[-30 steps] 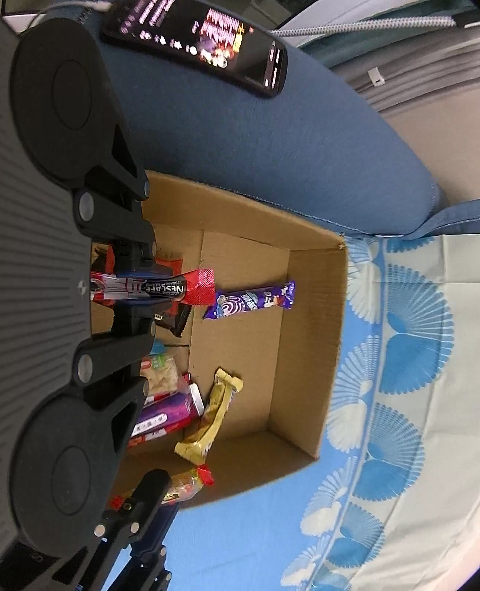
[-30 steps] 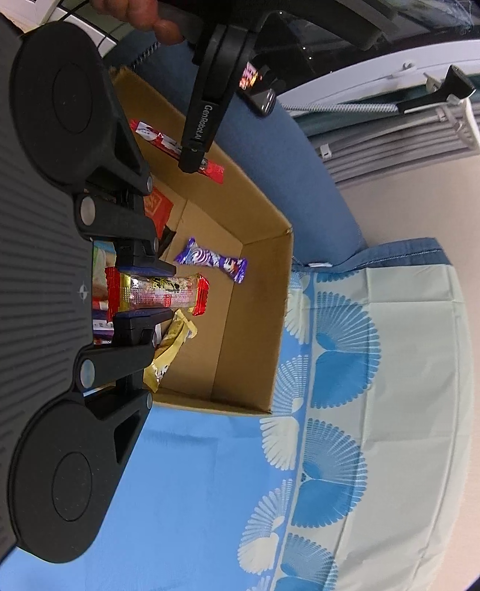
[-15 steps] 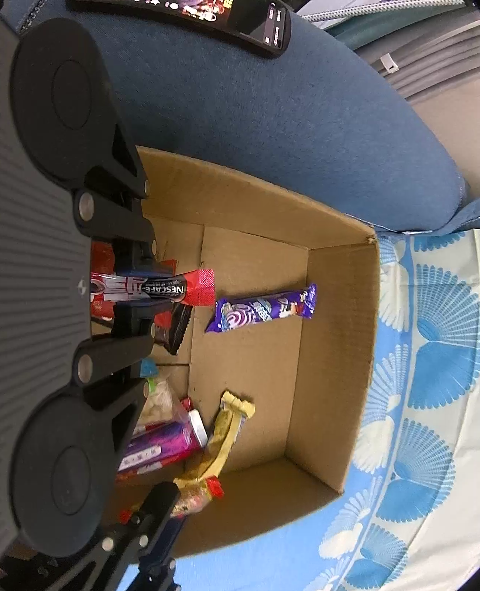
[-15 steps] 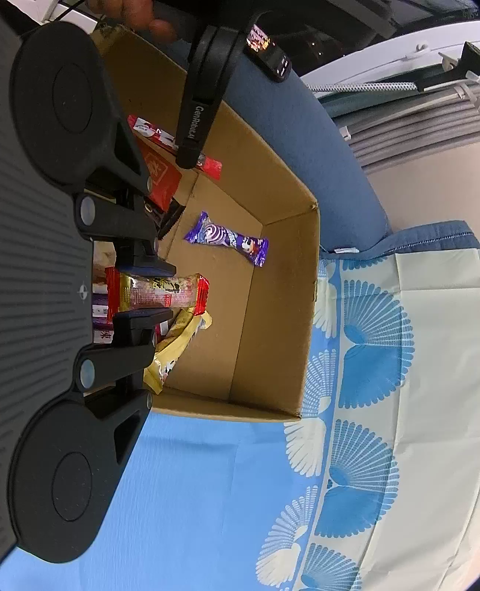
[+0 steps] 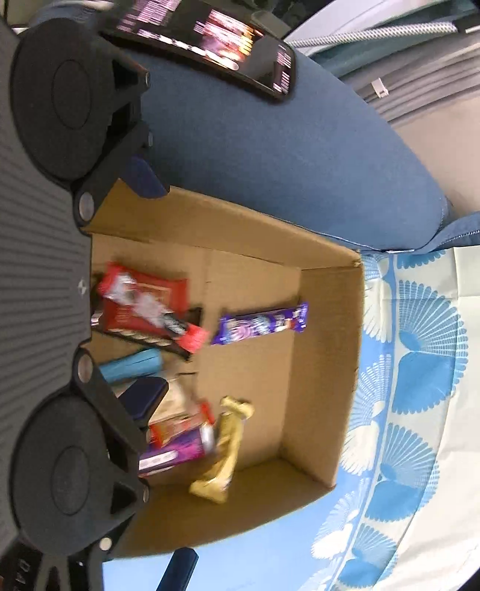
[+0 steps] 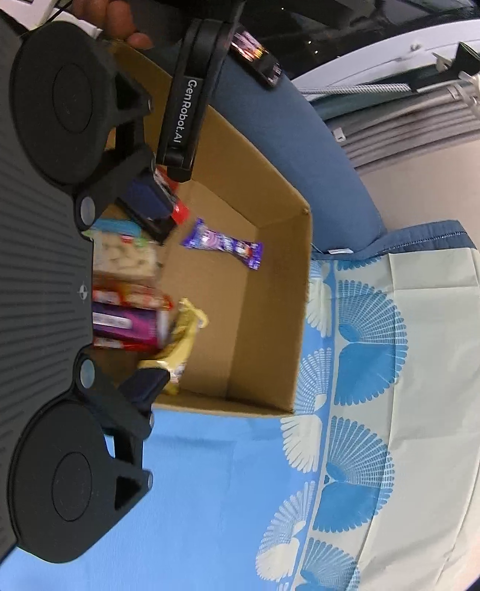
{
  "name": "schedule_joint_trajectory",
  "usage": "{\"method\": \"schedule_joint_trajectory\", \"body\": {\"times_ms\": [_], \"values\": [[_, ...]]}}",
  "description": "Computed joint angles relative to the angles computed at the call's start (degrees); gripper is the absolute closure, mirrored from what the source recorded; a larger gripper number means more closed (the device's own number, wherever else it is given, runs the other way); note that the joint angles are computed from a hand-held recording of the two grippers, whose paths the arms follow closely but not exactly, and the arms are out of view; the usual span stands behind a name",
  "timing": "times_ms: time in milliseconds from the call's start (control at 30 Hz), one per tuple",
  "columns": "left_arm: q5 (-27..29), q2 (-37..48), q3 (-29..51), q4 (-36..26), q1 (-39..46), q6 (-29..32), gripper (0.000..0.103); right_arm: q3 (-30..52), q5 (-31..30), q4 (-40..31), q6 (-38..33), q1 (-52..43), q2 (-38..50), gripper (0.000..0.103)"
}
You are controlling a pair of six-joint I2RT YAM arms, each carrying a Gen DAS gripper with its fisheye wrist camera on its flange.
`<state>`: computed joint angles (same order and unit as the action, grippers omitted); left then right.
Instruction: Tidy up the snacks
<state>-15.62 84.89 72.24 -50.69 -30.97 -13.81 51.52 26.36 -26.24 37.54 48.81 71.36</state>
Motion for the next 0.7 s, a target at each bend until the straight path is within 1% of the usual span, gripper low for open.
{"method": "schedule_joint_trajectory", "body": {"times_ms": [67, 133, 233, 300, 400, 433, 567, 700], "values": [[-0.14, -3.2, -0.88, -2.93, -1.53, -1.8, 0.0, 0.81, 4.32, -5.06, 4.4, 4.97, -1.62, 0.007], [-0.95, -7.71, -2.72, -6.26, -4.09, -4.75, 0.0, 2.43, 9.63, -11.53, 11.02, 10.98, -2.48, 0.005], [-3.19, -13.85, -5.33, -10.76, -8.59, -9.6, 0.0, 5.23, 16.49, -22.03, 23.16, 20.58, -2.36, 0.001], [-5.31, -17.42, -6.82, -14.05, -12.3, -13.39, 0.0, 7.86, 21.3, -30.62, 33.34, 27.89, -0.46, 0.001], [-8.77, -21.74, -8.35, -18.0, -18.18, -19.09, 0.0, 11.43, 24.8, -40.36, 44.61, 35.51, 3.07, 0.001], [-9.68, -22.58, -8.56, -19.01, -19.81, -20.55, 0.0, 12.3, 25.27, -42.63, 47.34, 37.31, 4.09, 0.001], [-13.74, -25.49, -8.39, -23.49, -26.33, -25.86, 0.0, 15.83, 26.74, -50.26, 55.94, 42.99, 7.55, 0.001], [-15.95, -27.96, -7.92, -27.17, -32.03, -32.07, 0.0, 19.97, 28.86, -59.03, 64.21, 47.33, 10.8, 0.001]]}}
